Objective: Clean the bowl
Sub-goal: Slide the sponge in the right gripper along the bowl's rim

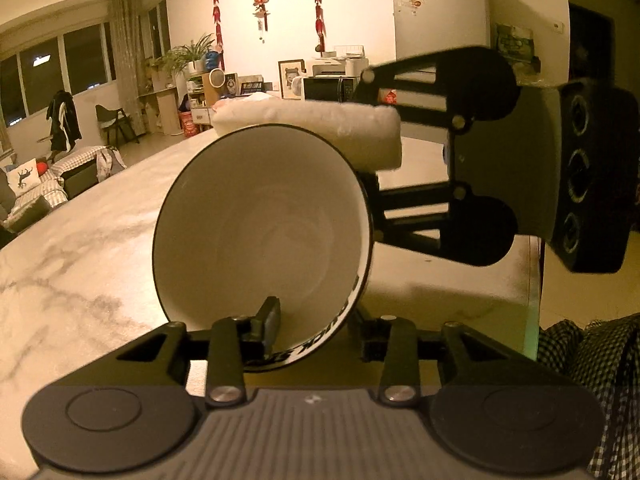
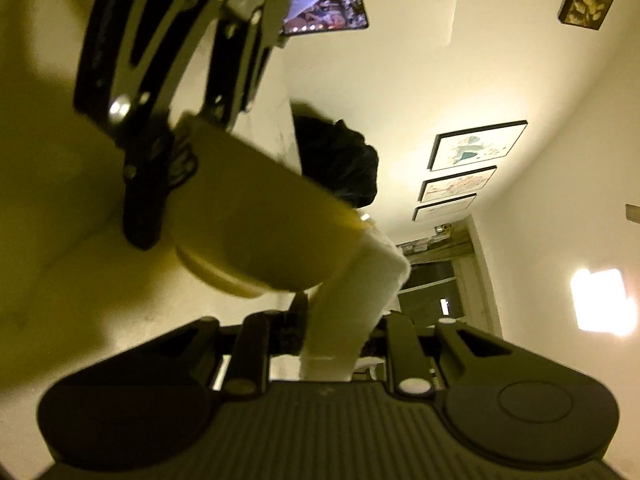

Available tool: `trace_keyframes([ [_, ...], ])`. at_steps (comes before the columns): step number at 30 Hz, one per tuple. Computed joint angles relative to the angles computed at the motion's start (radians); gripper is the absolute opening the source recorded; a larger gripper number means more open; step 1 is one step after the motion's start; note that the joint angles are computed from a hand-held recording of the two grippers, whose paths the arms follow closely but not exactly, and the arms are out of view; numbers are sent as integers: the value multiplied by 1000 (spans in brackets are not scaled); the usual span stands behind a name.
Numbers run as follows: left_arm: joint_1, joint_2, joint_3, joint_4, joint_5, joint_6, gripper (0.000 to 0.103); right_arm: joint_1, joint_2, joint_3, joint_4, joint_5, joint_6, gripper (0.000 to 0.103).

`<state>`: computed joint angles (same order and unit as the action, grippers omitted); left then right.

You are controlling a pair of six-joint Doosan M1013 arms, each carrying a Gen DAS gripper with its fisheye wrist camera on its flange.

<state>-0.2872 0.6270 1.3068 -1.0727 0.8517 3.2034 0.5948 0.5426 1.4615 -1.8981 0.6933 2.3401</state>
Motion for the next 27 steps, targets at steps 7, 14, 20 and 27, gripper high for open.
trace_keyframes([
  [7,1,0,-1,2,1,-8,40,0,5,-13,33,-6,-42,22],
  [14,1,-4,3,3,0,-12,40,2,5,-22,34,-10,-40,22],
  [20,4,1,-9,7,5,-18,40,-6,8,-24,136,-28,-104,22],
  [27,5,8,-23,13,11,-33,40,-5,10,-44,97,-28,-91,22],
])
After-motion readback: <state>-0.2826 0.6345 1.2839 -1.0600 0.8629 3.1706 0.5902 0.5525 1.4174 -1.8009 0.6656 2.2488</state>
